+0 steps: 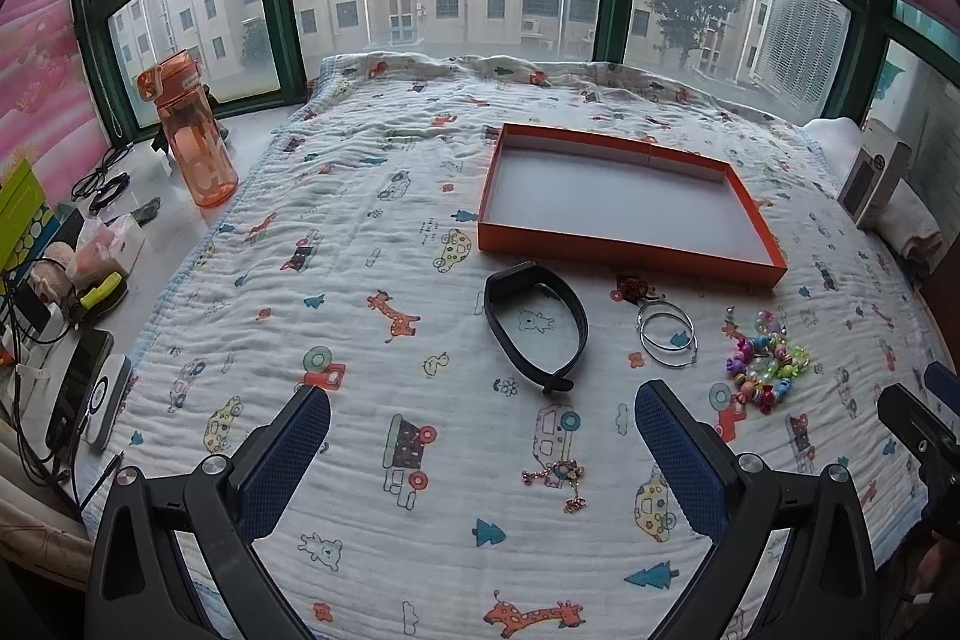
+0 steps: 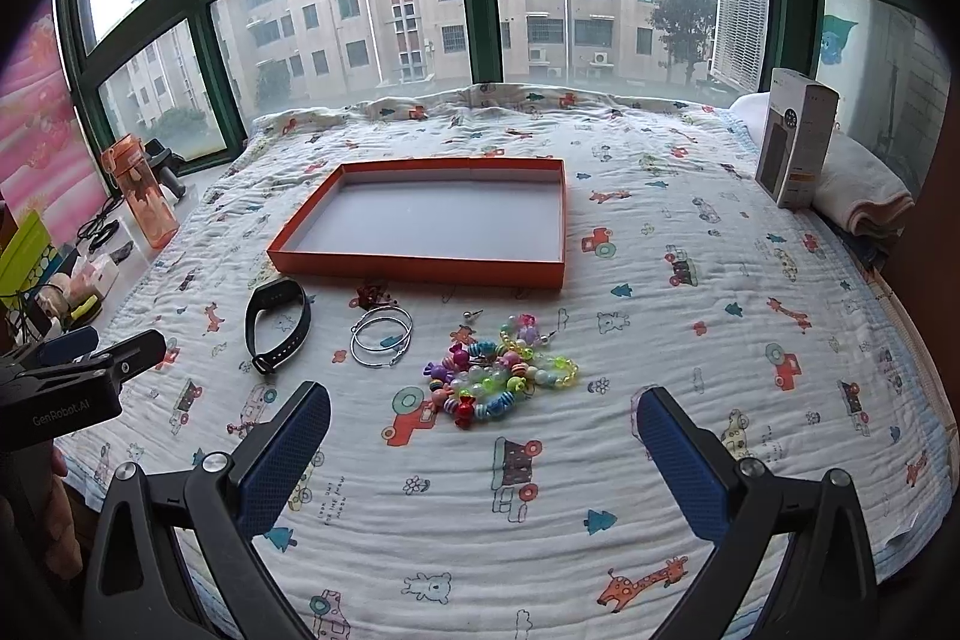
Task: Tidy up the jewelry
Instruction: 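Grasp the black watch band with the left tool while the right tool approaches the bead bracelet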
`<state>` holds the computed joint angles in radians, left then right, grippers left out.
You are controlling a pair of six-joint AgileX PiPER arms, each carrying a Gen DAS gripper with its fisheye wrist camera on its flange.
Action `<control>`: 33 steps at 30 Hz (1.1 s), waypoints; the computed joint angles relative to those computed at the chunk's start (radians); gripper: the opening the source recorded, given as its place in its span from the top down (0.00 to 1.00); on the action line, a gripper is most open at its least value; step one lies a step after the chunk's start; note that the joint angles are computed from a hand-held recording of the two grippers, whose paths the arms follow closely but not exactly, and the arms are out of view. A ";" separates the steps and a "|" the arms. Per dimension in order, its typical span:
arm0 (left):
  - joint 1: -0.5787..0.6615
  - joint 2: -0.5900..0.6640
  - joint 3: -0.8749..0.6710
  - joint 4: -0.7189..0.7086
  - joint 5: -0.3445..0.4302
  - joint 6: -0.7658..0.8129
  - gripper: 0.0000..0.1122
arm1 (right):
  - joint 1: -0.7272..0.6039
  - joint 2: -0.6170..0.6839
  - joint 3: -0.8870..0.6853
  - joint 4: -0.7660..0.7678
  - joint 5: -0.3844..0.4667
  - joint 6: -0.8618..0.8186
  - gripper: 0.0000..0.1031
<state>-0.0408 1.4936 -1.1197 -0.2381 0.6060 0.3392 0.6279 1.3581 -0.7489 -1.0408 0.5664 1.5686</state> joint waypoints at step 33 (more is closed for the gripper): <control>-0.175 0.766 -0.845 0.348 0.311 -0.606 0.18 | -0.347 0.192 -0.024 0.397 -0.378 -0.565 0.00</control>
